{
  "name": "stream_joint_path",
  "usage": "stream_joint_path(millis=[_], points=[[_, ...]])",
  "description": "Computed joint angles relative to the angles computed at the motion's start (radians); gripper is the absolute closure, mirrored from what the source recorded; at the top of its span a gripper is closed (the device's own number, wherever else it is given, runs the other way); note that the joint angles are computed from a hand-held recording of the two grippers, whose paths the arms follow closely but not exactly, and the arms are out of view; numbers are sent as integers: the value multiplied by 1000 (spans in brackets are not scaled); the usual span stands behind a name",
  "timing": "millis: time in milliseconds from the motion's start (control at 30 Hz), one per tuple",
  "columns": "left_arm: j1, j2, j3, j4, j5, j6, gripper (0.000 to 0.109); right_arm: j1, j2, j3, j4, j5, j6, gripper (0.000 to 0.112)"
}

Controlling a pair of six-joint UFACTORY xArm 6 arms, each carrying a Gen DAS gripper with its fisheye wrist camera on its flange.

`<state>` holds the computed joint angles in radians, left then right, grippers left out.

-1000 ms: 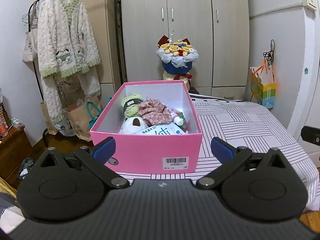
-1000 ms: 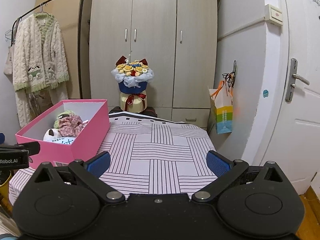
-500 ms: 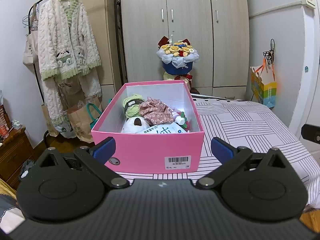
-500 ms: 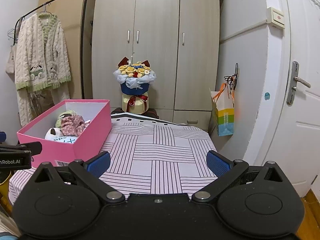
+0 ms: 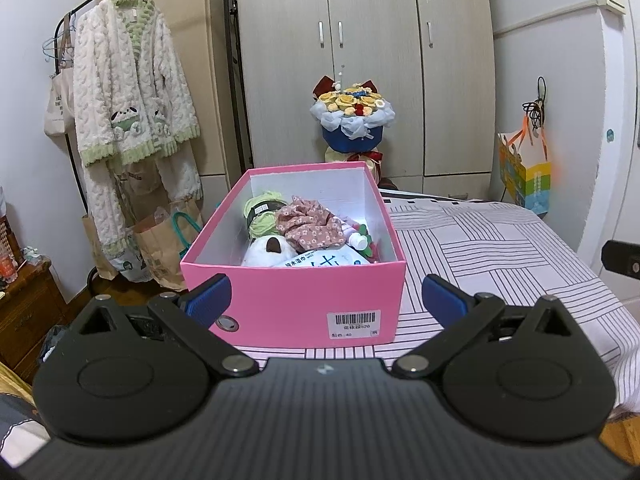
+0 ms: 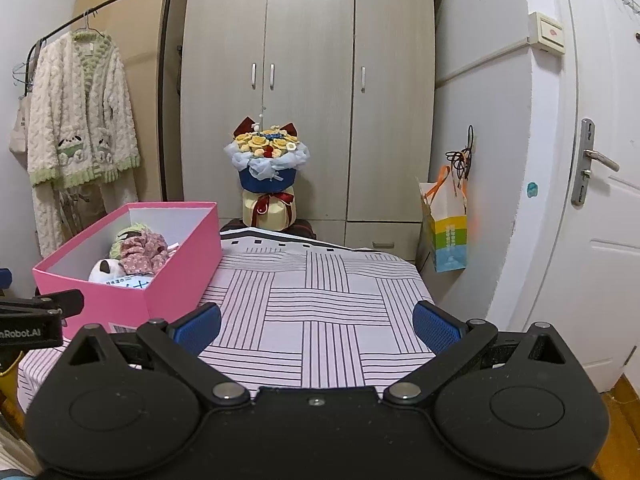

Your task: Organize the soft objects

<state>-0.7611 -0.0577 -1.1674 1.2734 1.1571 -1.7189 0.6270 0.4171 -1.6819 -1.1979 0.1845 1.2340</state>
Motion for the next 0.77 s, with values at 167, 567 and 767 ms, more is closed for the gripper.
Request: stream_joint_path(millis=[167,567,767], points=[[1,-7,13,21,-17,-24,6,-4,-11,16,-40,-25,49,9],[2,-11,17,25,0,-40,6,3,-3,16,12,-8,-1,9],[2,-13,22,26,0,-40,6,3,0,18,40,-2,-27,9]])
